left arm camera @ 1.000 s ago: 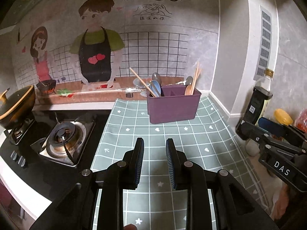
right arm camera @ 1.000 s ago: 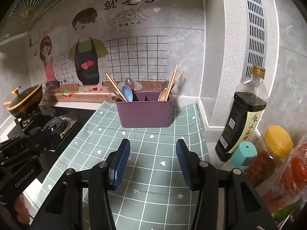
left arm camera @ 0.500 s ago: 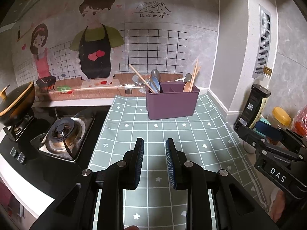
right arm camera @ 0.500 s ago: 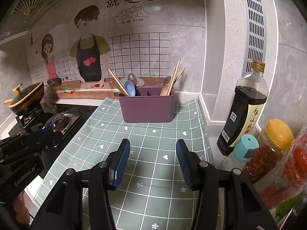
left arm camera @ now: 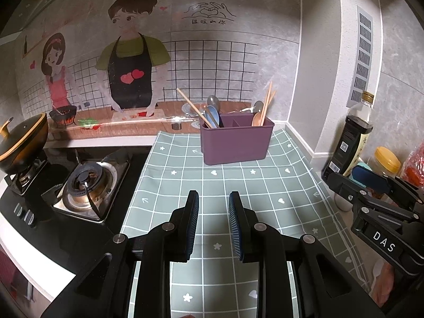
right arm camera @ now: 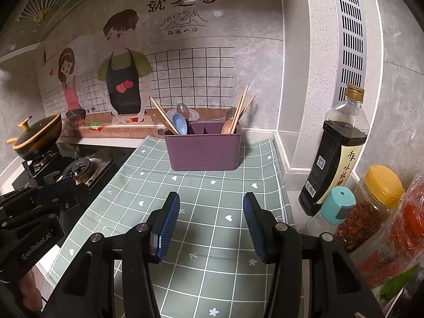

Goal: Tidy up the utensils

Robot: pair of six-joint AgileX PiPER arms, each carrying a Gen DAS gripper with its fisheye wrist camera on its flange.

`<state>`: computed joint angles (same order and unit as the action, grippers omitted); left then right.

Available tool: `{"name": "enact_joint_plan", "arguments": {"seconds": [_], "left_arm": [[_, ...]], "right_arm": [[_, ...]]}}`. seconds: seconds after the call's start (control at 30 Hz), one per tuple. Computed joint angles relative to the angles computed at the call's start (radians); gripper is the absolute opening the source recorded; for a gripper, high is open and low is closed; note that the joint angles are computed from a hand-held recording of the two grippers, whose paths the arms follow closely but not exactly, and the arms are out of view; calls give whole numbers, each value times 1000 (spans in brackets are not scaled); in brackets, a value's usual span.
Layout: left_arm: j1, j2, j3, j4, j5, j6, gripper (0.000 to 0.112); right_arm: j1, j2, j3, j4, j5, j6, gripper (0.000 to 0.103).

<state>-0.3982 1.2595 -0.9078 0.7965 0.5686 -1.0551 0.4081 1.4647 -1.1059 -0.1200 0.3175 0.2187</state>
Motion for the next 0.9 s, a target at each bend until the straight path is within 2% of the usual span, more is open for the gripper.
{"name": "enact_joint_plan", "arguments": {"seconds": [0.5, 0.9], "left_arm": [[-15, 0, 15, 2, -2, -18, 25], [9, 3, 12, -60, -16, 46, 25]], "right_arm": [[3, -4, 4, -2, 7, 2, 48], [-1, -7, 12, -6, 4, 15, 48]]}}
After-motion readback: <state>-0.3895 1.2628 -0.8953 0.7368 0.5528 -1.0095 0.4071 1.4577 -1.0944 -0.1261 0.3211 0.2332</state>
